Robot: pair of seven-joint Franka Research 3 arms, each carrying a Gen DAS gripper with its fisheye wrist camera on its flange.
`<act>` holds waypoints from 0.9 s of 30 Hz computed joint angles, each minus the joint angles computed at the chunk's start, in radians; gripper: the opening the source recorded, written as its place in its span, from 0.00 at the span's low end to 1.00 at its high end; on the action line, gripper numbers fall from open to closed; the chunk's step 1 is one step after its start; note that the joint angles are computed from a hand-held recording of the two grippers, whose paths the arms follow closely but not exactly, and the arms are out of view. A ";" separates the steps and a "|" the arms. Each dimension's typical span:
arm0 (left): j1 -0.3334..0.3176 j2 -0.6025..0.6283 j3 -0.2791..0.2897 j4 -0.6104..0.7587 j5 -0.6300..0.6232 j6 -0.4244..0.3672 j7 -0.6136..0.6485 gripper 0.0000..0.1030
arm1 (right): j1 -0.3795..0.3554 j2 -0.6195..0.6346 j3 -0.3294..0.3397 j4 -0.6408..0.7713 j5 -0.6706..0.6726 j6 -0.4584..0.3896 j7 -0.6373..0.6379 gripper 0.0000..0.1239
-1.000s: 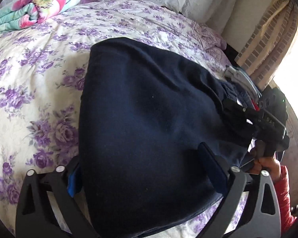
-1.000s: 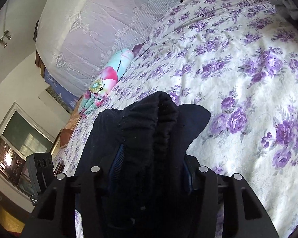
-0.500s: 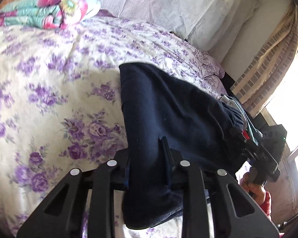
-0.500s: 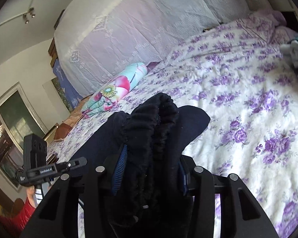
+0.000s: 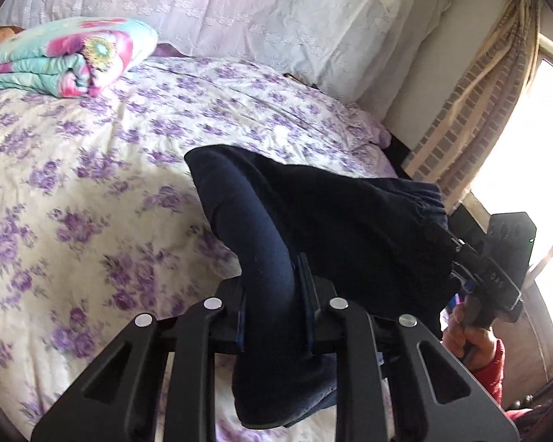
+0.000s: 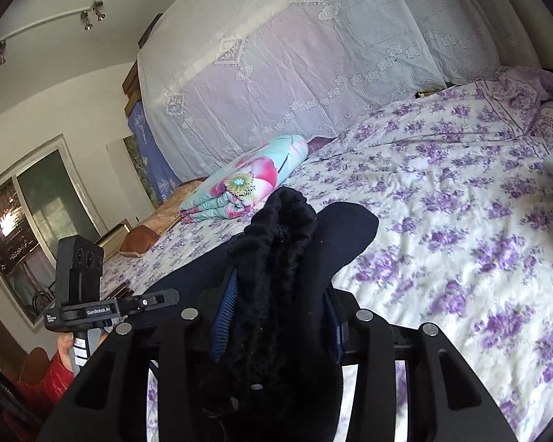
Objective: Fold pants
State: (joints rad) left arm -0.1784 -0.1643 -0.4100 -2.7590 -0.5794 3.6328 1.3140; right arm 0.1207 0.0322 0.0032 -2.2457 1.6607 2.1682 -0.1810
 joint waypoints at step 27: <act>0.103 0.112 0.376 0.373 1.265 -0.280 -0.780 0.15 | -0.096 0.406 0.137 0.640 -0.300 -0.087 0.549 0.31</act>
